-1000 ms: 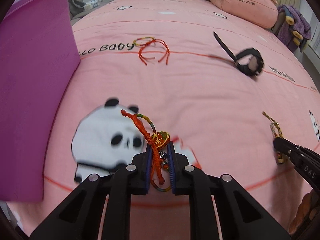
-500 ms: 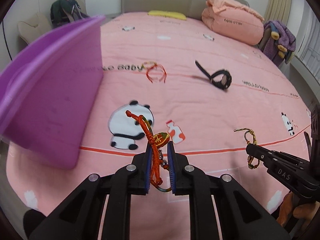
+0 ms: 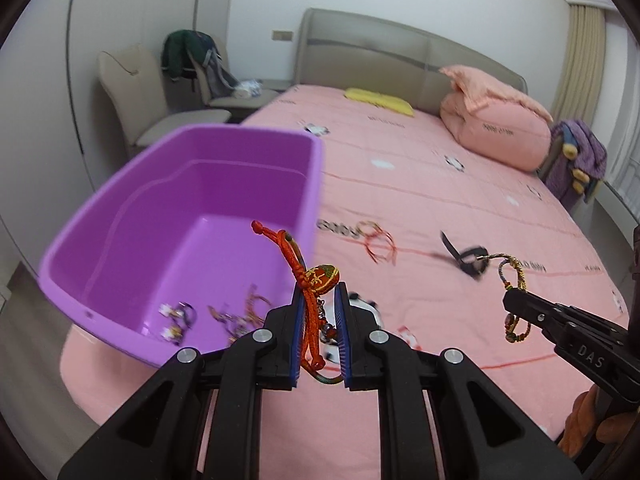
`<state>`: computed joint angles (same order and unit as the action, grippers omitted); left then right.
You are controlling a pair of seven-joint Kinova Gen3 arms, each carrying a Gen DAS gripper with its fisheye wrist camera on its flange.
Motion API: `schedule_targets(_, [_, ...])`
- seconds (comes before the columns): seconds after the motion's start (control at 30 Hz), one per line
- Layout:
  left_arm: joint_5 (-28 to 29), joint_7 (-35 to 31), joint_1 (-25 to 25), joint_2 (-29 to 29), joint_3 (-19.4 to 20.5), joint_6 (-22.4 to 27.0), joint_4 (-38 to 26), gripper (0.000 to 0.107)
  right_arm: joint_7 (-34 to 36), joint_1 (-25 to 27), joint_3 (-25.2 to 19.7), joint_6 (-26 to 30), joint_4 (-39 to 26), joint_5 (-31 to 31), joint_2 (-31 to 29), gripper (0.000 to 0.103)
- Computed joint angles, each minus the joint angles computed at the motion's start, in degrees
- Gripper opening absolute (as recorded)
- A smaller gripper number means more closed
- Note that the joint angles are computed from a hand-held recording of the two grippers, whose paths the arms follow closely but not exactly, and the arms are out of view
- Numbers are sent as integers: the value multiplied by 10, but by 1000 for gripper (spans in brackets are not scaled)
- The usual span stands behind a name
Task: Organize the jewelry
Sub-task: 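Carry both bracelets over the purple tub and open both tools to release them, then move both tools back toward the red cord bracelet and black watch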
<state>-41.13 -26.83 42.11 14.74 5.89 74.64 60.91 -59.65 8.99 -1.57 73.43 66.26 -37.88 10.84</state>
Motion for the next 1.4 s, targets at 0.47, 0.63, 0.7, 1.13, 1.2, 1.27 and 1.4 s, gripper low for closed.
schedule_targets(0.47, [-3, 35, -103, -64, 8, 32, 76, 15, -66, -135, -69, 8, -139, 41, 72, 7])
schedule_targets(0.63, [31, 20, -142, -67, 7, 25, 76, 15, -90, -174, -79, 17, -178, 72, 96, 7])
schedule_targets(0.7, [41, 14, -152, -66, 6, 24, 75, 15, -101, -185, -80, 24, -194, 86, 107, 7])
schedule_targets(1.13, [47, -18, -152, -33, -9, 68, 41, 63, -154, -228, -73, 59, -258, 161, 151, 12])
schedule_targets(1.2, [31, -10, -141, -33, -11, 83, 40, 80, -155, -224, -74, 51, -252, 162, 148, 45])
schedule_targets(1.27, [29, -7, -138, -34, -10, 95, 35, 81, -146, -214, -76, 20, -224, 157, 131, 51])
schedule_targets(1.4, [33, 1, -141, -41, -9, 102, 33, 91, -141, -200, -78, 11, -218, 145, 124, 55])
